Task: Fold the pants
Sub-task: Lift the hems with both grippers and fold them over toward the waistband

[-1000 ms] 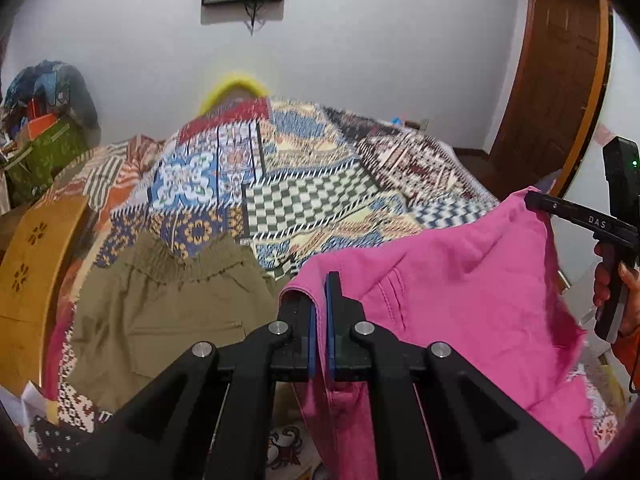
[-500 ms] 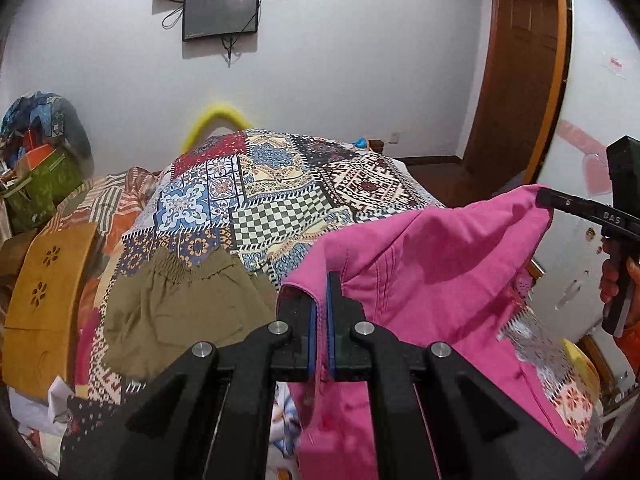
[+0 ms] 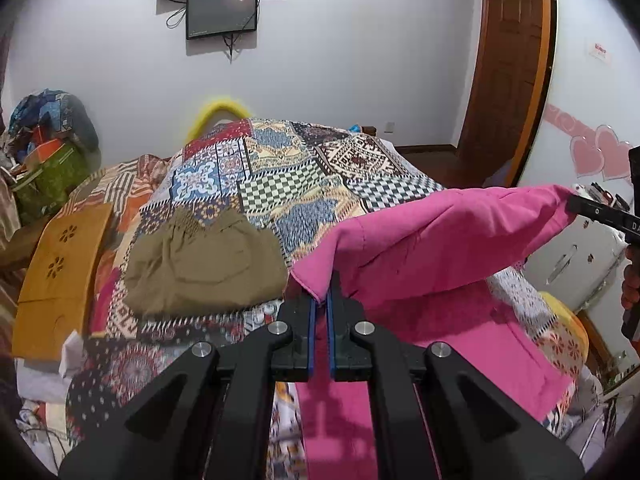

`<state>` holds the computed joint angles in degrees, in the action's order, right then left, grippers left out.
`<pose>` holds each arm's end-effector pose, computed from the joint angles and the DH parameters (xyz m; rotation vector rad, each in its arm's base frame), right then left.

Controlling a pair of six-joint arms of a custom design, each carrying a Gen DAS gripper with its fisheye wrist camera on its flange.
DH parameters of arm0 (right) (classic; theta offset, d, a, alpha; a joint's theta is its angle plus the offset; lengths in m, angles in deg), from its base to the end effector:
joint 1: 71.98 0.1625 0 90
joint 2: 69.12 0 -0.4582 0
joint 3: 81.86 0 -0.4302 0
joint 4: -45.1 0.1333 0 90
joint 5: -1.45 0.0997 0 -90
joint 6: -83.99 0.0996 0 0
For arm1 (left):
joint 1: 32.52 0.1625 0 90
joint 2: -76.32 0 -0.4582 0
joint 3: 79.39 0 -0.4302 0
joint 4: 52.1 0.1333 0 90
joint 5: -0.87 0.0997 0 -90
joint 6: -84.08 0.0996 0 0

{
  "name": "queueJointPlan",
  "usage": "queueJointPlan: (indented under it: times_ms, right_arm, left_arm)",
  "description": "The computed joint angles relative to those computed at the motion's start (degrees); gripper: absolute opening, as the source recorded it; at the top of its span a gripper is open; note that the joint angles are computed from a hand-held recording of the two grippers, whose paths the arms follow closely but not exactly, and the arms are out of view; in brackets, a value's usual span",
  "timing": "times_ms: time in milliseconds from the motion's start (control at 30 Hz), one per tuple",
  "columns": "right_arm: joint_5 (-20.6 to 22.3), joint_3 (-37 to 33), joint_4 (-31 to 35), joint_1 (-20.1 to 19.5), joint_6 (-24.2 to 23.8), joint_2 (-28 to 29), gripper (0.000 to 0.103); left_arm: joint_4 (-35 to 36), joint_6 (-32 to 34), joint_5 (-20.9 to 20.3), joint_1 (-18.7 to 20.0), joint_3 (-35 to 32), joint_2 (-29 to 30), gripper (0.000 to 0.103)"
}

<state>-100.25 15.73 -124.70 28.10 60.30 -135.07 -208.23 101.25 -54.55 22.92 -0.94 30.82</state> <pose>0.2325 -0.6617 0.3645 0.6470 -2.5450 1.1322 -0.3034 -0.7751 0.2413 0.8834 2.3544 -0.8552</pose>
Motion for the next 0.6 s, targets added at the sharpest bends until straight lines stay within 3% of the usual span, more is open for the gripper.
queueJointPlan:
  times_ms: [167, 300, 600]
  right_arm:
    - [1.4, 5.6, -2.1, -0.3, 2.8, -3.0, 0.006]
    - [0.2, 9.2, -2.1, 0.0, 3.2, -5.0, 0.006]
    - [-1.5, 13.4, 2.5, 0.0, 3.5, -6.7, 0.006]
  left_arm:
    - [-1.3, -1.4, -1.1, -0.1, 6.1, -3.7, 0.005]
    - [-2.2, -2.6, -2.7, 0.1, 10.7, -6.6, 0.005]
    - [-1.7, -3.6, -4.0, 0.5, 18.5, -10.5, 0.005]
